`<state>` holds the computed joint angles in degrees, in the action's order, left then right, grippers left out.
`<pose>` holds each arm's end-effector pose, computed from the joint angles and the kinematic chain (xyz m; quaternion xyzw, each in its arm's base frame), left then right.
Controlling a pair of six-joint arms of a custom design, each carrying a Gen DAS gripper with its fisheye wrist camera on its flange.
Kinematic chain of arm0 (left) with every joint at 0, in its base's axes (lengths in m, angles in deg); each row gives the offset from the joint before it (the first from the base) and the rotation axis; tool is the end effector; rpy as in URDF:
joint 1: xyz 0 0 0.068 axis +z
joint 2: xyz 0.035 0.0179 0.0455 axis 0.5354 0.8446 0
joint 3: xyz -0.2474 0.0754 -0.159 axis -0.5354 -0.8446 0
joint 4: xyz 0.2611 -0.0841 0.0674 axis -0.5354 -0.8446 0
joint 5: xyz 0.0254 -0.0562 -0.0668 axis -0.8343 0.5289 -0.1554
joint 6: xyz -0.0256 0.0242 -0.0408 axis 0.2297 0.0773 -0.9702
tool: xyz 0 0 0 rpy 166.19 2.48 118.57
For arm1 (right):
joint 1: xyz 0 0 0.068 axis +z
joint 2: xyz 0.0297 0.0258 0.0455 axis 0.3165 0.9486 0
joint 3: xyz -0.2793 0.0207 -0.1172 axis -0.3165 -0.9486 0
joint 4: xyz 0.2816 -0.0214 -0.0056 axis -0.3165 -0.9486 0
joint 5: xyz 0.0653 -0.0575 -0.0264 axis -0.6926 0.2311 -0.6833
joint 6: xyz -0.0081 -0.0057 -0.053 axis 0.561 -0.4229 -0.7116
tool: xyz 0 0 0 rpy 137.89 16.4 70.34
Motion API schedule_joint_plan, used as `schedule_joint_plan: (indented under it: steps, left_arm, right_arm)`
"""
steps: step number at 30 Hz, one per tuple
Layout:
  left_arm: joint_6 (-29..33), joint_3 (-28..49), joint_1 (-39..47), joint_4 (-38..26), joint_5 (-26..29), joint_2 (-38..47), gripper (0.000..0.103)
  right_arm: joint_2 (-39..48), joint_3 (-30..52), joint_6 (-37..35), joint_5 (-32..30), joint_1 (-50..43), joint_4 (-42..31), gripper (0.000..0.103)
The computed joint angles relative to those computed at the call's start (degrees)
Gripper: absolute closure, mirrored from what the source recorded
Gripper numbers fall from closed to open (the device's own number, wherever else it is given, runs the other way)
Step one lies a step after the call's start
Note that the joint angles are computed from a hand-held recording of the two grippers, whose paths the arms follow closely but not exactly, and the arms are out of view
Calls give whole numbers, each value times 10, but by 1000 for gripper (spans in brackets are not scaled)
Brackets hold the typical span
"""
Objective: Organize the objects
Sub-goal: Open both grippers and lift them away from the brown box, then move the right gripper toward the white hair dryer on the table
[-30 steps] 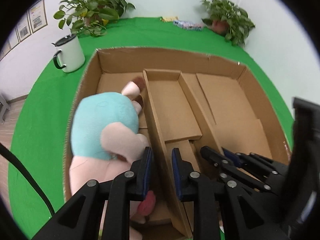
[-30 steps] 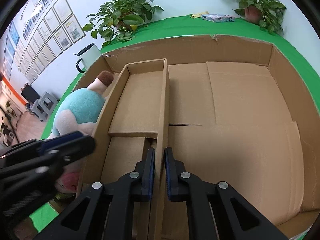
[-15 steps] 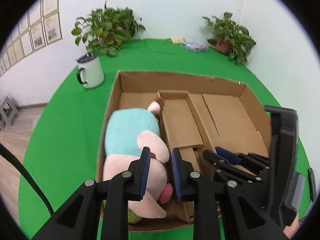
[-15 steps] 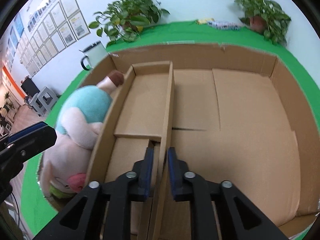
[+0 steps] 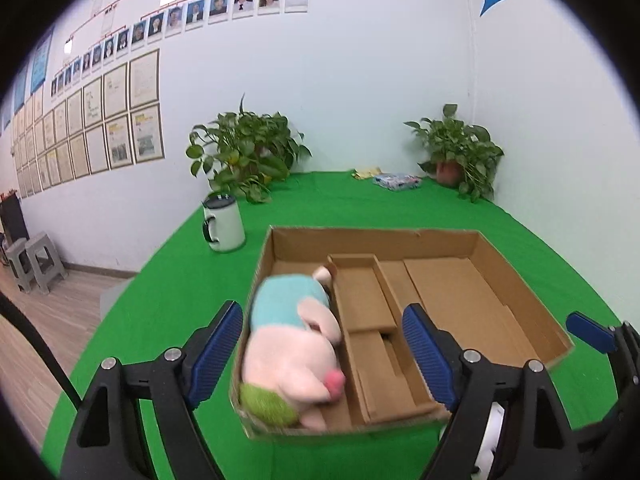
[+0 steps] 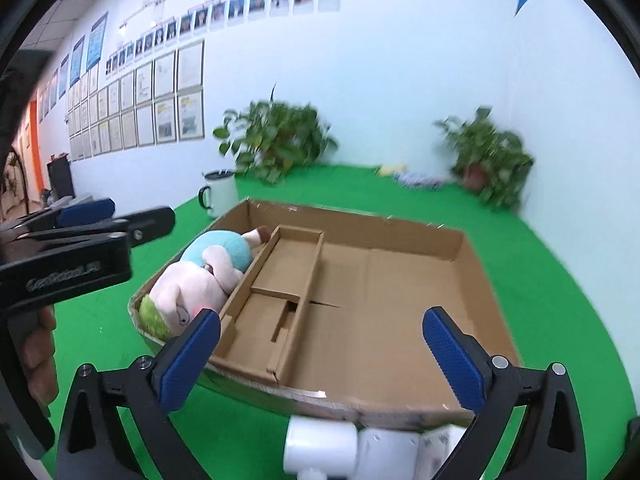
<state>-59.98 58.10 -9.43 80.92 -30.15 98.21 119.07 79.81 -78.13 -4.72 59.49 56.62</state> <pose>0.1808 -0.1304 0.1983 -0.0620 0.8602 0.0247 0.5056 0.2696 0.2280 0.1762 -0.2568 0.8234 0.1250 0.4903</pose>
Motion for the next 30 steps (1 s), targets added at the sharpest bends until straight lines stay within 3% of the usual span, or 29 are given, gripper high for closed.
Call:
schedule_joint_plan:
  steps: [5,8,11,15,20,25,30]
  left_arm:
    - [-36,-3,-75,-31,-69,12,21]
    - [-37,2,-86,-24,-67,29,21]
    - [-32,12,-71,-13,-19,51,21]
    - [-5,63,-10,-8,112,128,21]
    - [13,147,26,-24,182,264,22]
    - [-7,210,42,-88,179,358,29]
    - [-43,217,24,-132,159,361,32]
  right_arm:
    - [-74,-98,28,-6,0,26,1]
    - [-105,-126,51,3,-3,-2,1]
    - [-138,-165,76,-4,-13,-9,1]
    - [-183,-219,83,-43,-43,-6,1]
    - [-243,-254,88,-96,-88,-41,1]
    - [-266,-264,85,-113,-115,-57,1]
    - [-249,-267,86,-131,-130,-50,1]
